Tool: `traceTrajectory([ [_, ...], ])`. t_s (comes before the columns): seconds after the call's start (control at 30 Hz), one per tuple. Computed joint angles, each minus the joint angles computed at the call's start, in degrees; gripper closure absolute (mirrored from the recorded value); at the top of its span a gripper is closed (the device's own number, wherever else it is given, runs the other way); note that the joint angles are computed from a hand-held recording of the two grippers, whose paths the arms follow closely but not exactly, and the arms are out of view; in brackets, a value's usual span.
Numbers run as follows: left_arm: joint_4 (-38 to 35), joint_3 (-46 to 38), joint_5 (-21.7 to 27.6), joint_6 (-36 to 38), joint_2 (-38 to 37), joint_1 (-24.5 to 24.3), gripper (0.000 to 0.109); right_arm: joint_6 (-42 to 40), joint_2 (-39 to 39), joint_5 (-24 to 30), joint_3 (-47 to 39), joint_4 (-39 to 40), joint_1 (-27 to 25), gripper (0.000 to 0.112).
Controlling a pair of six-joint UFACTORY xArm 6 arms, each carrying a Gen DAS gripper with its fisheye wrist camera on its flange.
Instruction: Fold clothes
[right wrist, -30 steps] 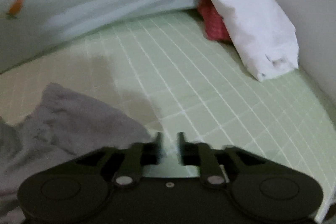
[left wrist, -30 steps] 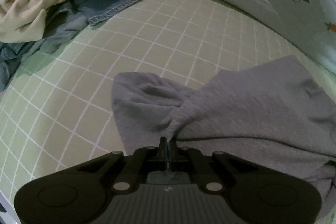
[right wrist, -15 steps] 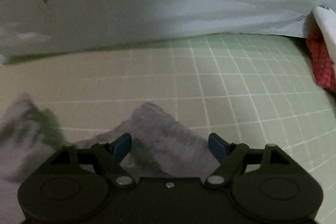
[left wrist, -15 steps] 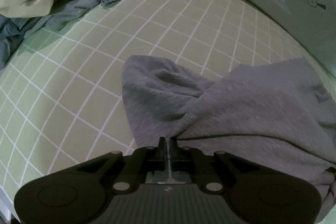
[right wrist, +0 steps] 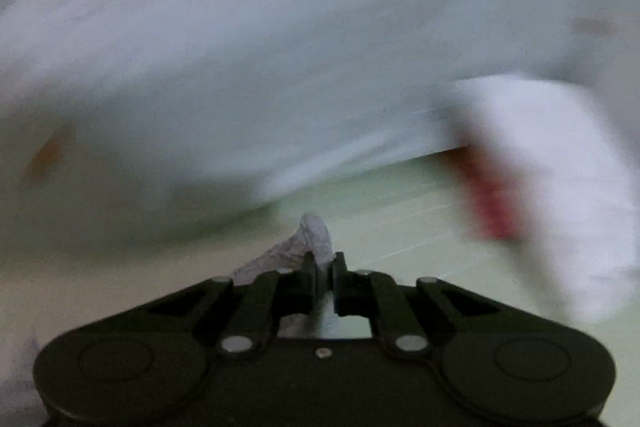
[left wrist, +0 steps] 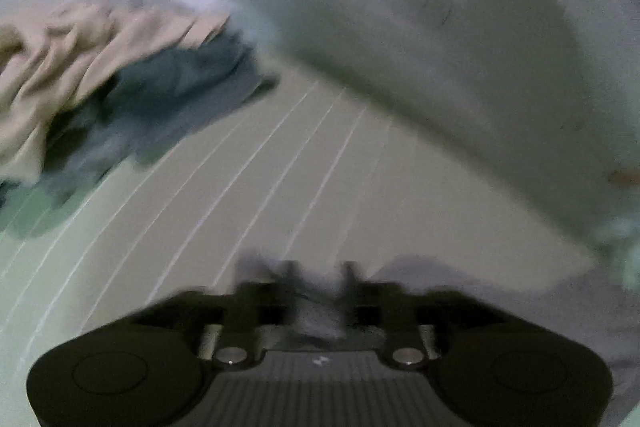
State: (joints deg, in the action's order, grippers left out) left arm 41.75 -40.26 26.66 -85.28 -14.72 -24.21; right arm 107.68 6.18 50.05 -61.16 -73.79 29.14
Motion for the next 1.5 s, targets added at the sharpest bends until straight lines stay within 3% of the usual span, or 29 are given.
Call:
traceTrajectory([
  [0.03,1.01,-0.26,-2.44,-0.76,0.41,0.5,0.044,-0.44,-0.4,6.0,0.32,2.19,0.09,0.103],
  [0.07,2.03,-0.56,-4.89,-1.52,0.9,1.0,0.044,-0.6,-0.97,10.3,1.04,3.48,-0.51,0.095],
  [0.1,1.46,-1.09,-5.27,-0.89,1.7,0.59,0.044,-1.03,-1.56,12.2,1.77,6.27,-0.88,0.078],
  [0.17,-1.0,-1.97,-4.65,1.96,3.13,-0.65,0.044,-1.91,-4.43,9.77,5.67,9.46,-2.1,0.052],
  [0.27,-5.59,-2.21,0.61,6.42,4.39,-3.75,0.043,-1.99,-9.17,4.76,12.48,10.44,-1.47,0.036],
  [0.37,-11.15,-0.06,2.89,9.49,3.76,-5.61,0.042,-0.99,-11.31,1.79,16.66,13.11,0.81,0.035],
  [0.57,-19.76,9.12,-4.7,12.18,-1.67,-5.7,0.039,2.01,-12.13,-2.15,20.63,19.32,5.78,0.033],
  [0.87,-11.87,5.65,-5.1,7.04,0.72,-5.34,0.041,0.91,-10.9,-4.6,19.74,20.33,8.55,0.033],
  [0.9,-11.69,4.85,-4.81,7.87,1.41,-5.23,0.045,1.07,-10.79,-4.37,19.57,20.21,8.67,0.033],
  [0.97,-13.47,3.67,-3.76,11.39,2.39,-5.68,0.07,1.26,-10.64,-3.94,19.31,20.24,8.74,0.033],
  [1.0,-14.53,3.34,-3.74,12.95,2.86,-5.81,0.094,1.28,-10.7,-3.69,19.24,20.45,8.79,0.033],
  [1.03,-14.99,3.47,-4.43,13.53,2.97,-5.75,0.101,1.31,-10.79,-3.57,19.26,20.63,8.8,0.033],
  [1.17,-6.68,3.24,-3.97,9.37,1.28,-5.21,0.106,1.17,-10.93,-2.45,19.2,21.23,9.07,0.033],
  [1.23,-6.56,2.17,-3.49,10.24,0.22,-4.24,0.106,1.57,-10.66,-0.52,18.75,21.32,9.54,0.033],
  [1.33,-4.75,-1.99,-4.57,11.17,0.5,-1.1,0.107,2.31,-10.35,0.11,18.67,21.64,9.31,0.033],
  [1.5,4.63,-14.46,-7.75,11.64,6.34,3.8,0.106,2.65,-10.08,0.73,18.77,21.77,9.78,0.033],
])
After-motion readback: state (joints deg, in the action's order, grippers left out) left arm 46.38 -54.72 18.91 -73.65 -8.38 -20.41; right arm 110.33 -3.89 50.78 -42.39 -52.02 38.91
